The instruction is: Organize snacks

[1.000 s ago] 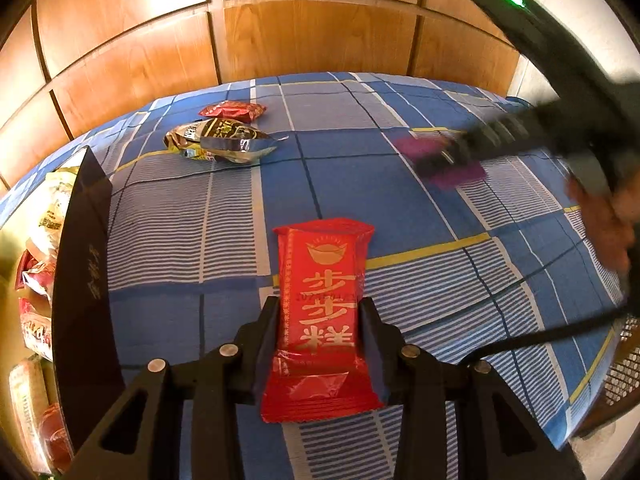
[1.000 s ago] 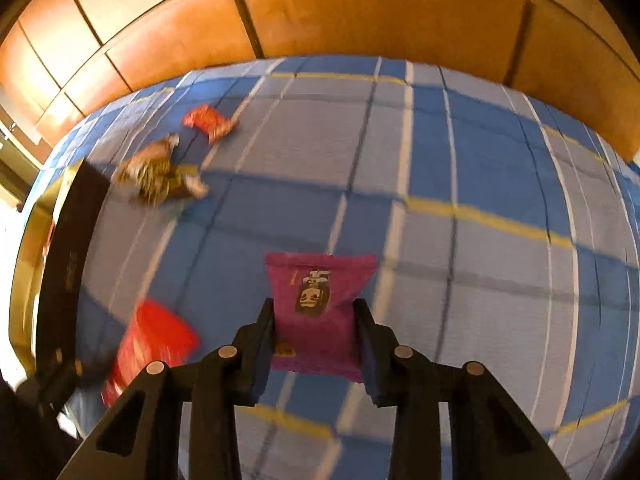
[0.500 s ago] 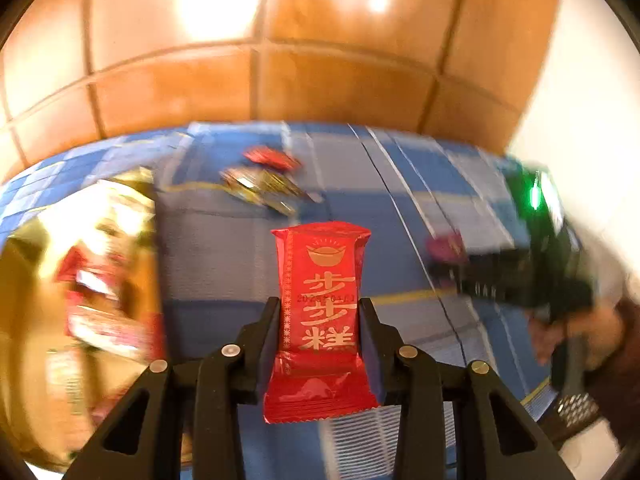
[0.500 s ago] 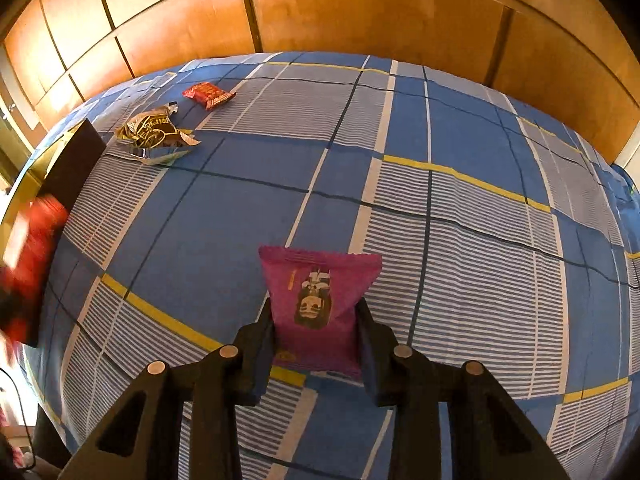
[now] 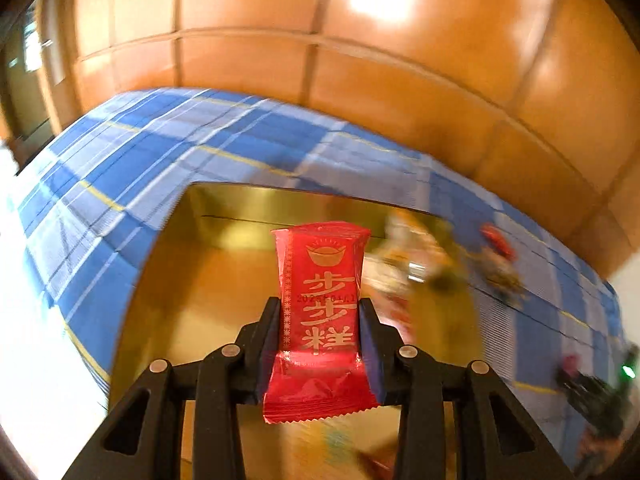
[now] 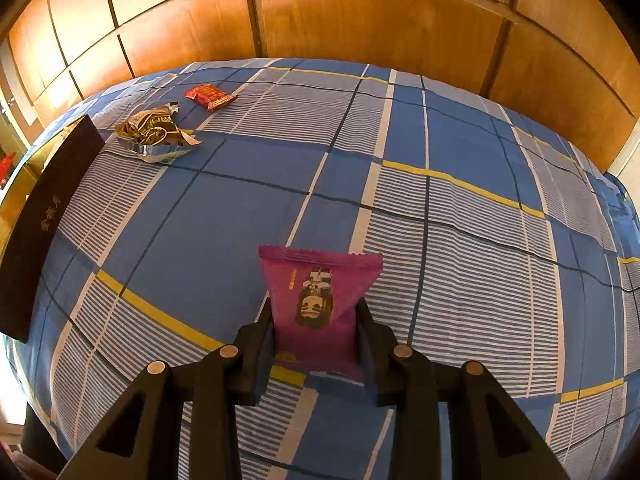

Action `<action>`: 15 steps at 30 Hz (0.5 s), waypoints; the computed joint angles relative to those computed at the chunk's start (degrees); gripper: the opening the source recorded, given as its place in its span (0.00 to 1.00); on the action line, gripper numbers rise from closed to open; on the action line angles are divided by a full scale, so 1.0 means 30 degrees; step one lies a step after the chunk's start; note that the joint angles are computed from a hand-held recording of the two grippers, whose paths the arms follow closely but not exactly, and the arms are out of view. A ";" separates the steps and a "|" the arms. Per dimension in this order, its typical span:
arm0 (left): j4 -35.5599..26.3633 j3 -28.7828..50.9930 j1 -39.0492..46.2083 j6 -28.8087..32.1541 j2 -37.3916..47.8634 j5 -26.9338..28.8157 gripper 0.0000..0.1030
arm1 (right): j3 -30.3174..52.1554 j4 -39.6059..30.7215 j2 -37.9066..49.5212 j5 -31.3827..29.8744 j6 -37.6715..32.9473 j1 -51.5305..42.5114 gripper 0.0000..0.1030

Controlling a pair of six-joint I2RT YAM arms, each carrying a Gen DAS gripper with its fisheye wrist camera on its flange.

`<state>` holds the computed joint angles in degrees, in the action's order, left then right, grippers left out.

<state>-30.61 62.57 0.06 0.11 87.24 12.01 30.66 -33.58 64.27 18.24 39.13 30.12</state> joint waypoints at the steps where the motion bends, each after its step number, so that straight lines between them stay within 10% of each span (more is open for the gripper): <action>1: 0.0051 0.0334 0.0197 0.0113 0.0641 -0.0086 0.37 | -0.0002 -0.0001 0.0006 0.0018 0.0065 0.0013 0.35; 15: 0.1031 0.3283 -0.0521 -0.0758 0.5685 -0.1168 0.40 | 0.0179 -0.0072 0.0287 0.0164 0.0608 0.0143 0.35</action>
<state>-27.52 72.42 -1.51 -2.16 104.29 8.51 31.20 -33.80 65.13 18.73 40.96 30.55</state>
